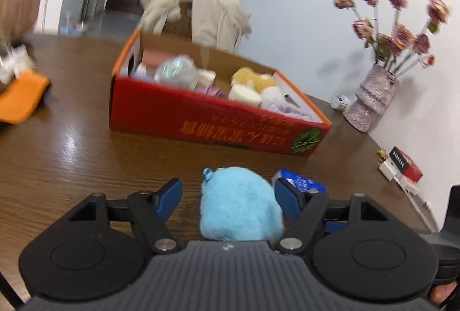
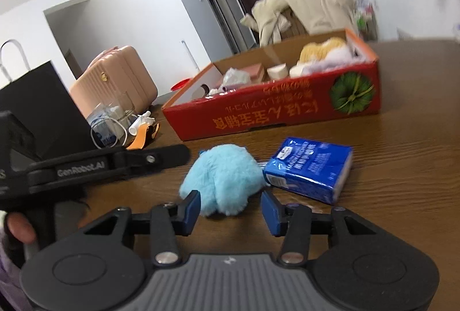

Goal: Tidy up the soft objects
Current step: 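Grasp the light-blue fluffy plush with both grippers and lift it, then carry the light-blue plush with both grippers over the box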

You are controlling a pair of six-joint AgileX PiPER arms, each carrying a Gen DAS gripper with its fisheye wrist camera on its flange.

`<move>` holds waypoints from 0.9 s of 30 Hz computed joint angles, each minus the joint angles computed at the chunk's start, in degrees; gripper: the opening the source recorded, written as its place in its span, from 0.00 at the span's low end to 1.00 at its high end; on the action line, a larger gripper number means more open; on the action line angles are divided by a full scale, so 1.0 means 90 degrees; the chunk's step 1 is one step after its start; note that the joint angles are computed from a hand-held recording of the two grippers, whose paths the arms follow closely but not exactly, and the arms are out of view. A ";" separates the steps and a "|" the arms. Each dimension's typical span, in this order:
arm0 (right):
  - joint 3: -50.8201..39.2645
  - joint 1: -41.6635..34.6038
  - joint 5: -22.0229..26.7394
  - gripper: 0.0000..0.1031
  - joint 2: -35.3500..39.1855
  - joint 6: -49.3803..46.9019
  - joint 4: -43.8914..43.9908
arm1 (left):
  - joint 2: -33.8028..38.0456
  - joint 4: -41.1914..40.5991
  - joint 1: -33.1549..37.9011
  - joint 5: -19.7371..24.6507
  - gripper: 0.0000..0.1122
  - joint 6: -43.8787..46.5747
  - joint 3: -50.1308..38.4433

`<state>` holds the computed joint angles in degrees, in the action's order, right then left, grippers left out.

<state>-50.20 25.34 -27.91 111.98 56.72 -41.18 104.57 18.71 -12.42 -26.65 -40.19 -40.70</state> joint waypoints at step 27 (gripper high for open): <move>-0.0865 -0.0165 -0.0545 0.28 0.1003 0.0221 -0.0088 | 0.0591 0.1533 0.0553 -0.0958 0.29 -0.1405 0.0053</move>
<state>-57.99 23.86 -32.82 121.00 58.70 -41.97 109.88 32.51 -7.45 -35.28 -52.84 -40.23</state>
